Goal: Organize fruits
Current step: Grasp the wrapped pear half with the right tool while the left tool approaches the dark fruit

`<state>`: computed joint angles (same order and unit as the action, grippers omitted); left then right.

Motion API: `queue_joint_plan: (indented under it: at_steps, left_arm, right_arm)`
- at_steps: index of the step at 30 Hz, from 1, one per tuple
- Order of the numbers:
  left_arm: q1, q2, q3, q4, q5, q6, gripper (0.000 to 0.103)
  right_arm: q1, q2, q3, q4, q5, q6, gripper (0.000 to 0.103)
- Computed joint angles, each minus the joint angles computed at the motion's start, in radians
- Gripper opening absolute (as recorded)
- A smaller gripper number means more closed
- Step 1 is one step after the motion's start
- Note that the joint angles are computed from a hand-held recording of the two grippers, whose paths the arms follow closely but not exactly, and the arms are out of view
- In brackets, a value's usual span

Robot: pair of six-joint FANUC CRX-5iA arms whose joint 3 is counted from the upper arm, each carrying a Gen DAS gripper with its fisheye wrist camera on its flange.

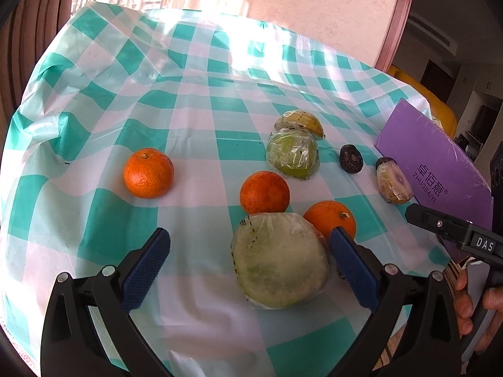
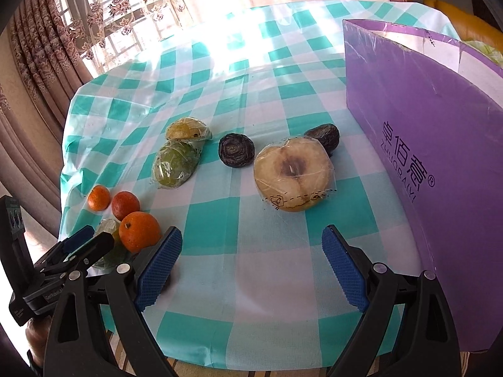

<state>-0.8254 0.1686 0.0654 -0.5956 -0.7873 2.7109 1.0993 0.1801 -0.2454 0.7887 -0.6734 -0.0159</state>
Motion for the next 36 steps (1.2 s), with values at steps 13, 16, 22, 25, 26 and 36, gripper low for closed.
queue_joint_plan:
  at_steps: [13,16,22,25,26,36]
  left_arm:
    - [-0.032,-0.084,-0.084,-0.125,0.086,0.184,0.101]
    - [-0.021,-0.096,-0.105,-0.101,0.122,0.168,0.100]
    - [-0.018,-0.076,-0.092,-0.030,0.136,0.039,0.087]
    - [-0.015,-0.061,-0.079,-0.005,0.120,0.004,0.087]
    - [-0.013,-0.059,-0.079,0.003,0.121,-0.007,0.085]
    - [0.004,-0.047,-0.077,0.055,0.123,-0.061,0.080]
  right_arm:
    - [0.022,0.156,0.182,0.057,-0.275,0.087,0.087]
    - [0.013,0.166,0.197,0.042,-0.272,0.099,0.087]
    - [0.008,0.179,0.211,0.039,-0.287,0.095,0.080]
    - [0.004,0.179,0.209,0.036,-0.281,0.090,0.080]
    - [0.001,0.175,0.202,0.038,-0.271,0.081,0.080]
    - [-0.019,0.147,0.161,0.021,-0.193,0.046,0.068]
